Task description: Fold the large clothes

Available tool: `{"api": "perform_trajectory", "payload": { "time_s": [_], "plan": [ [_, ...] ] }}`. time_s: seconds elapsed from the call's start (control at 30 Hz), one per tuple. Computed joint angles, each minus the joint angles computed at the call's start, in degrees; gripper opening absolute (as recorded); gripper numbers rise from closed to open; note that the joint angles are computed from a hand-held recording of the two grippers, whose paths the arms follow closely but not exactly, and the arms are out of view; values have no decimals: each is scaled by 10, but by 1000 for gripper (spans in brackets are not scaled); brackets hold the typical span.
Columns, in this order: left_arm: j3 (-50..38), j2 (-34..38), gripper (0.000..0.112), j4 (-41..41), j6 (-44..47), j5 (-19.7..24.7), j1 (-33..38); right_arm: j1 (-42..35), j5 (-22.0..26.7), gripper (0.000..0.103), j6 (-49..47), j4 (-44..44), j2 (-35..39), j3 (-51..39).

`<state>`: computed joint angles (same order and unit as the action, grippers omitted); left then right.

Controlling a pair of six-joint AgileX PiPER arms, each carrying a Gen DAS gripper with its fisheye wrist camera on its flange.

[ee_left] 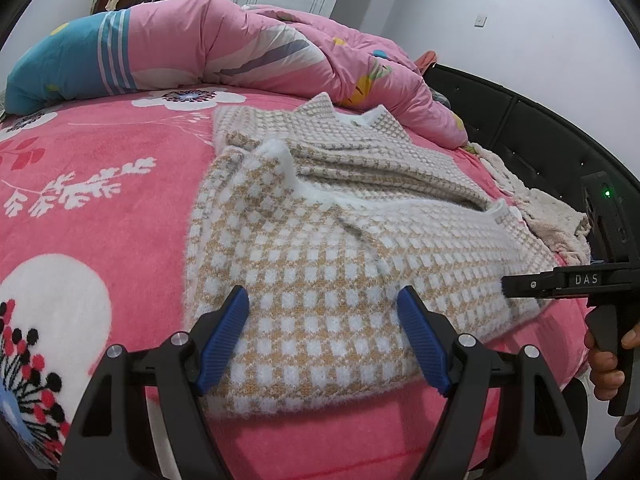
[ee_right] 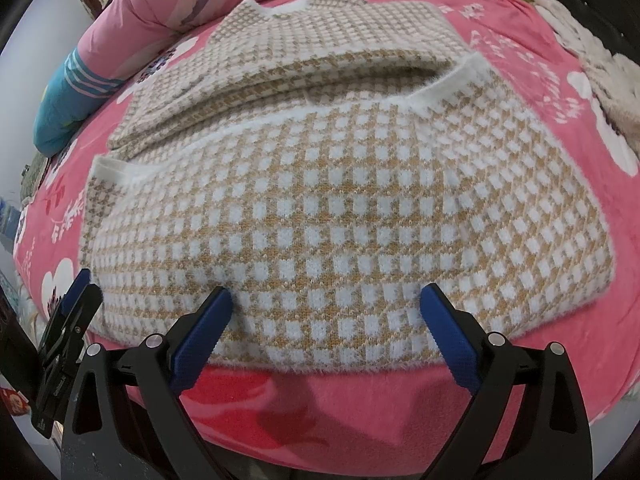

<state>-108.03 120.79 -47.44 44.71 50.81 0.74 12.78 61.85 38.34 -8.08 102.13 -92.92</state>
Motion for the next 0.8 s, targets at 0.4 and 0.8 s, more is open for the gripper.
{"api": "perform_trajectory", "payload": {
  "time_s": [0.4, 0.8],
  "plan": [
    [-5, -4, 75, 4, -8, 0, 0, -2, -18, 91, -8, 5, -19, 26],
    [65, -80, 75, 10, -9, -44, -17, -17, -116, 91, -18, 29, -162, 188]
  ]
}}
